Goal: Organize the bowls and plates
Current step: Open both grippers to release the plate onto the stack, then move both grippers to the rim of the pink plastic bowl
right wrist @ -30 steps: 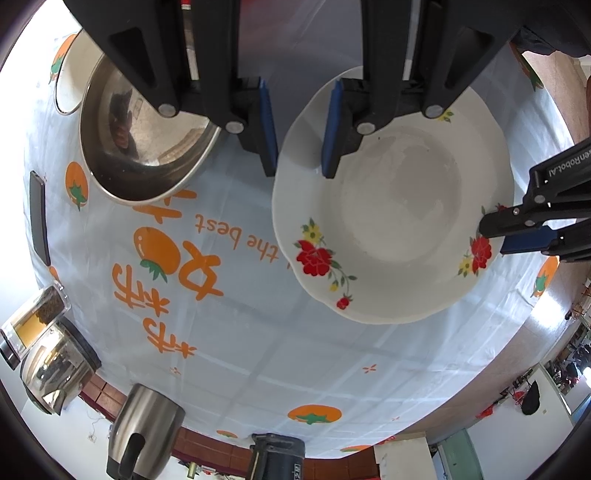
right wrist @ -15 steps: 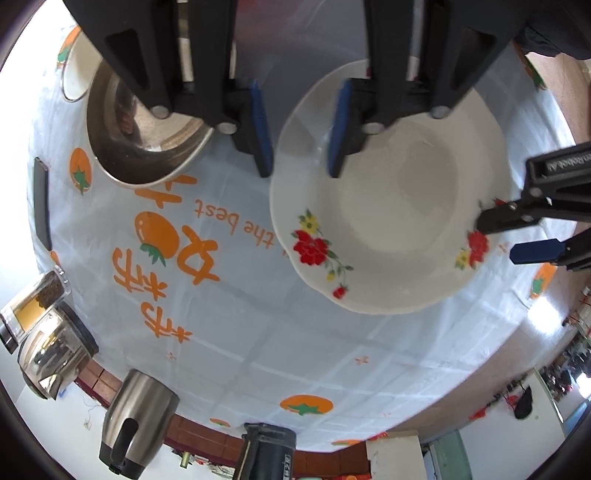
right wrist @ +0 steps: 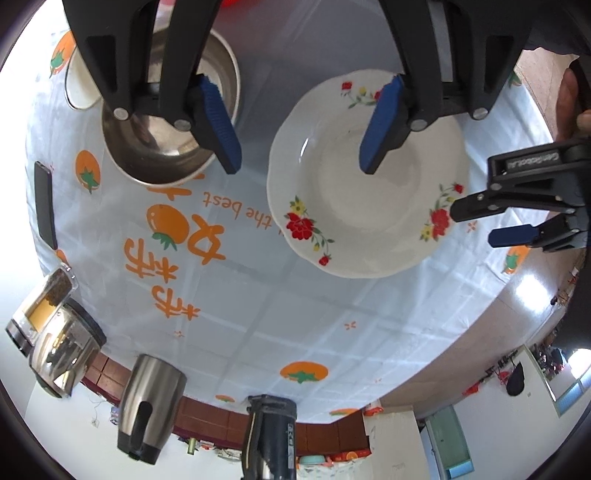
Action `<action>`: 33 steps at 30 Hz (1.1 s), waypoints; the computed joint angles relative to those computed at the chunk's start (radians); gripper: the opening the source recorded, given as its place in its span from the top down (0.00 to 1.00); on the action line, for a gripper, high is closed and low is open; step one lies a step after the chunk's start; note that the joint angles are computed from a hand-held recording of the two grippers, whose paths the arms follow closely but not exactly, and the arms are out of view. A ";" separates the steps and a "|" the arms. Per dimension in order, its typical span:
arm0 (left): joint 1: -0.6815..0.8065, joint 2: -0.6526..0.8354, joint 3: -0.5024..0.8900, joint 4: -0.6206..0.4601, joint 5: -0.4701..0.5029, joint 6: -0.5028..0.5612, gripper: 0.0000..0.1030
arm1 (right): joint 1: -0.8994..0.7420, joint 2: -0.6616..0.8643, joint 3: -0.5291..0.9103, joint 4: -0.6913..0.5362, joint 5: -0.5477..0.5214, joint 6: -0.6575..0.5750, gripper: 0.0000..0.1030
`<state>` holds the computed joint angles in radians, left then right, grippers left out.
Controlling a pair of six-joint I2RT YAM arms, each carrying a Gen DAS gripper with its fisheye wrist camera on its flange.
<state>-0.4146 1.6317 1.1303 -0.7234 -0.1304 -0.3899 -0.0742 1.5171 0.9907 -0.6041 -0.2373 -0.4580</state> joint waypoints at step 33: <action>-0.556 0.169 0.265 -0.054 0.093 -0.096 0.33 | -0.875 0.019 -0.013 -0.300 -0.171 -0.533 0.63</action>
<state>-0.9709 1.8009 1.3952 -0.7773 -0.0371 -0.4859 -0.9493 1.5364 0.9776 -0.9041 -0.4088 -0.9909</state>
